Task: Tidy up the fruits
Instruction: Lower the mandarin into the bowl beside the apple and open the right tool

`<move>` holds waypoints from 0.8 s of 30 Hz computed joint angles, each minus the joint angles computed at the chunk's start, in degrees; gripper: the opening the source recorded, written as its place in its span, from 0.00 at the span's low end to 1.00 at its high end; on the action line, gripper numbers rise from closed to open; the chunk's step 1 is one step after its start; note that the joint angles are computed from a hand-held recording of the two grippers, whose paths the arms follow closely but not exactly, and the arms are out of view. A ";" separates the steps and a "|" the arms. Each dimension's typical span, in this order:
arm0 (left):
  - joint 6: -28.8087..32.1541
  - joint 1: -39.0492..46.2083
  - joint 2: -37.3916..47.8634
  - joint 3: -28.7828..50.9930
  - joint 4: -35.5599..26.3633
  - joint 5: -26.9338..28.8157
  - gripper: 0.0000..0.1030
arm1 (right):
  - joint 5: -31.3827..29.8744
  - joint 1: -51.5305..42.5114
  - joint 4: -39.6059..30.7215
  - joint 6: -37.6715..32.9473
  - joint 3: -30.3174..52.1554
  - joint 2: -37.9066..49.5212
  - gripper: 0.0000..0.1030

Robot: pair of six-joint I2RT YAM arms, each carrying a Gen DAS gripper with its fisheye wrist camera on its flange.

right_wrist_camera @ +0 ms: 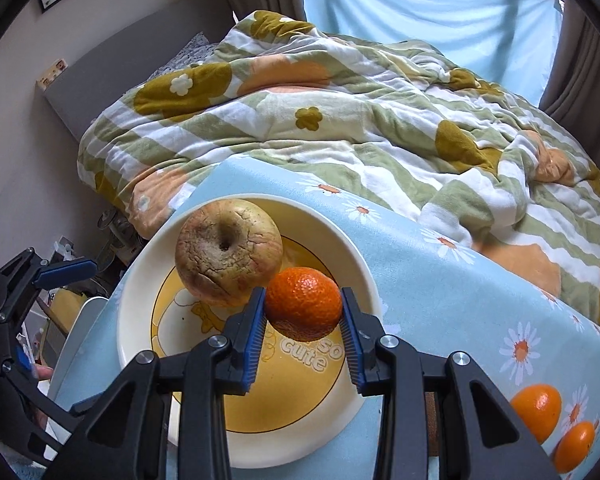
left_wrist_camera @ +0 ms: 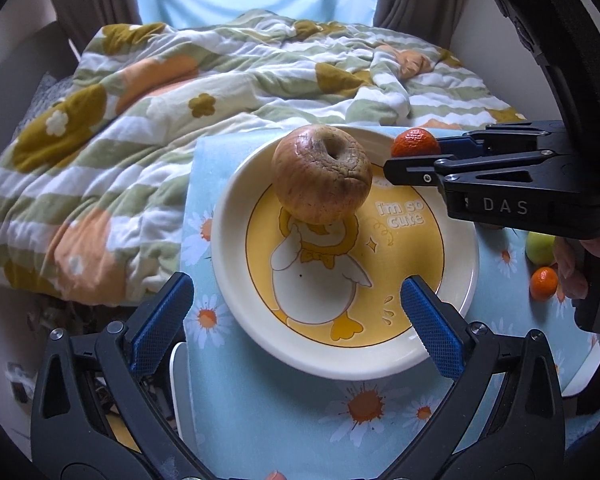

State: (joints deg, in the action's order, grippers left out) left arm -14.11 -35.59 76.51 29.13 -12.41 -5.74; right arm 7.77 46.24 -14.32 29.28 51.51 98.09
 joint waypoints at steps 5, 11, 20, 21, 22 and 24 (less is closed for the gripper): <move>-1.43 -0.41 0.45 -1.03 0.43 0.24 1.00 | -1.14 -0.61 1.49 -1.08 0.09 1.82 0.32; -2.42 -0.97 -1.26 -1.31 -1.85 -0.18 1.00 | -0.51 -0.25 3.55 0.30 -2.93 -0.90 0.92; -2.42 -0.54 -5.12 -1.32 -6.15 0.99 1.00 | 2.91 1.91 0.39 3.90 -4.16 -5.35 0.99; -2.27 -0.65 -5.83 -1.11 -6.85 0.91 1.00 | 3.25 2.25 -0.32 4.36 -4.08 -5.95 0.99; -2.00 -0.79 -6.86 -0.95 -7.72 0.82 1.00 | 3.68 2.66 -1.11 4.89 -4.01 -6.66 0.99; -1.29 -1.26 -8.81 -0.64 -9.40 0.41 1.00 | 4.63 3.56 -2.92 6.17 -3.75 -8.16 0.99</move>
State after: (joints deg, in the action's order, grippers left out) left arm -15.39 -36.85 67.70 28.49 -21.81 -5.34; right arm 12.39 49.79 -17.24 35.46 47.76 89.92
